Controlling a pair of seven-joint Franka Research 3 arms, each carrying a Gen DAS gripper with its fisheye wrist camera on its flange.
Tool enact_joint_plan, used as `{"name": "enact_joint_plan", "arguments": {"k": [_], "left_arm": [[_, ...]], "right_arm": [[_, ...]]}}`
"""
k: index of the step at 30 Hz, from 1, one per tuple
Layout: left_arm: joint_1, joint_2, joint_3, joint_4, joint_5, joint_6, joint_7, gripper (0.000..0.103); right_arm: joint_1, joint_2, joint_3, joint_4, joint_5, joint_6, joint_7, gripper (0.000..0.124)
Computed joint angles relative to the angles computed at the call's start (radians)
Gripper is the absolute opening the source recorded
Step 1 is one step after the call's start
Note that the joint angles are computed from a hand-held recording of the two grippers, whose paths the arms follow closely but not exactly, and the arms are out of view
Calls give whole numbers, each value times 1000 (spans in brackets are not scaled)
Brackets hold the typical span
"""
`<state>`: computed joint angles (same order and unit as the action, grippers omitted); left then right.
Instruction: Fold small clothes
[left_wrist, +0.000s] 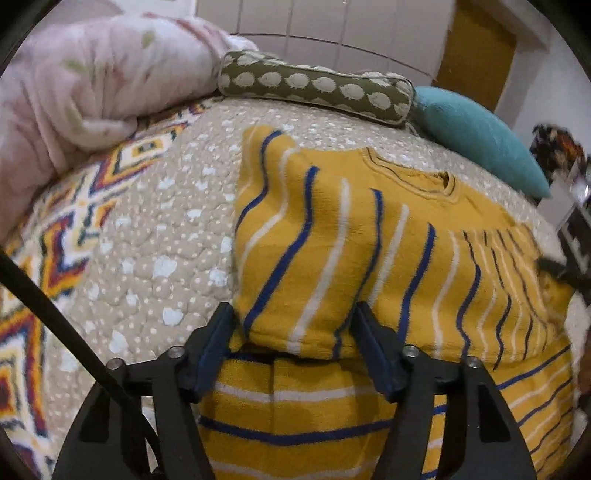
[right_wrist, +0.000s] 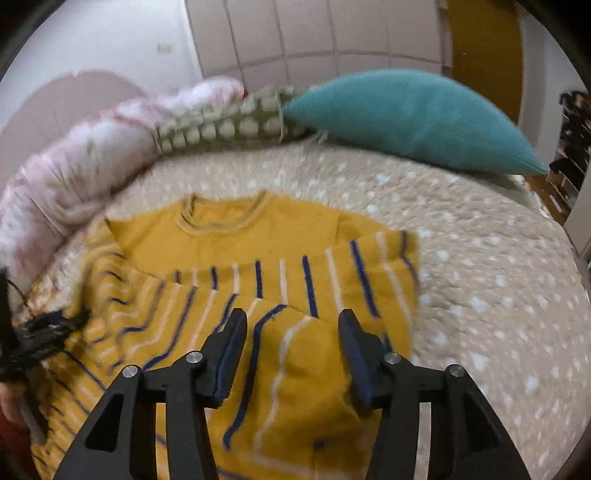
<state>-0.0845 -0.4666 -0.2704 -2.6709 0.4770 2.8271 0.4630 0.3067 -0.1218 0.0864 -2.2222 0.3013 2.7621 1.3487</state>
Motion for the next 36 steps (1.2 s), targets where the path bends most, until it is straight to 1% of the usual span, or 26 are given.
{"name": "enact_joint_plan", "arguments": {"k": [1, 2, 3, 4, 5, 6, 7, 10, 12, 13, 14, 15, 16, 17, 19, 20, 24, 25, 26, 27, 29, 30, 31, 32, 34, 36], "left_arm": [[-10, 0, 21, -12, -16, 27, 7, 68], [-13, 1, 31, -20, -26, 48, 11, 68], [-11, -3, 29, -24, -30, 55, 10, 68], [-3, -3, 17, -22, -26, 51, 6, 68], [5, -1, 7, -17, -21, 44, 3, 69], [11, 1, -1, -12, -15, 38, -1, 69], [15, 2, -8, -9, -9, 33, -5, 69], [13, 2, -6, -8, -4, 30, -7, 69], [13, 1, -9, -5, 1, 19, -8, 69], [13, 1, -11, -3, 4, 11, -9, 70], [13, 4, -11, 0, 6, 10, -10, 70], [12, 5, -10, 0, 8, 10, -12, 70], [10, 5, -8, 0, 8, 10, -12, 70], [9, 5, -7, 0, 8, 10, -13, 70], [8, 5, -6, 0, 11, 8, -13, 70], [7, 4, -5, 0, 11, 7, -13, 70], [7, 5, -5, 0, 14, 7, -15, 70], [8, 4, -7, 1, 16, 4, -17, 71], [11, 3, -10, 1, 19, 1, -21, 72], [11, 0, -12, 1, 22, -2, -23, 72], [-28, -11, 20, 8, -17, -32, 12, 71], [-51, -25, 42, 6, -46, -38, 34, 71], [-65, -57, 59, -8, -66, -17, 46, 70], [-58, -85, 55, -17, -69, -3, 44, 70], [-15, -122, 18, -6, -48, -18, 27, 71], [-3, -97, 17, 31, -37, -49, 52, 71]], "right_arm": [[-3, 20, 7, 15, -34, -21, 10, 56], [-5, 35, 16, 30, -86, -50, 20, 52], [-3, 35, 20, 28, -115, -55, 23, 41], [2, 32, 23, 34, -134, -74, 16, 15], [5, 24, 25, 39, -148, -94, 19, 8], [4, 10, 30, 40, -178, -96, 38, 8], [2, -8, 35, 32, -210, -71, 61, 7], [-32, -68, 54, 2, -294, 50, 174, 7], [-76, -71, 83, 1, -372, 86, 277, 8], [-102, -59, 106, 12, -435, 72, 340, 9], [-142, -34, 142, 32, -558, 30, 436, 14], [-157, -11, 160, 51, -661, -25, 499, 16], [-157, 10, 161, 66, -719, -68, 529, 17], [-149, 12, 147, 60, -724, -70, 538, 17], [-125, -24, 93, 9, -636, -19, 533, 18], [-101, -54, 52, -26, -530, 17, 494, 18], [-38, -139, -38, -100, -253, 76, 354, 18], [24, -159, -97, -112, -100, 67, 253, 18], [65, -167, -133, -108, 4, 47, 187, 18], [134, -173, -197, -104, 160, 17, 77, 18], [204, -162, -257, -92, 350, -48, -71, 18], [200, -157, -248, -93, 367, -59, -88, 19], [190, -150, -229, -99, 360, -63, -95, 19], [170, -140, -202, -105, 329, -61, -81, 19], [132, -115, -163, -112, 299, -43, -60, 19], [119, -95, -151, -120, 354, -22, -91, 19]]}}
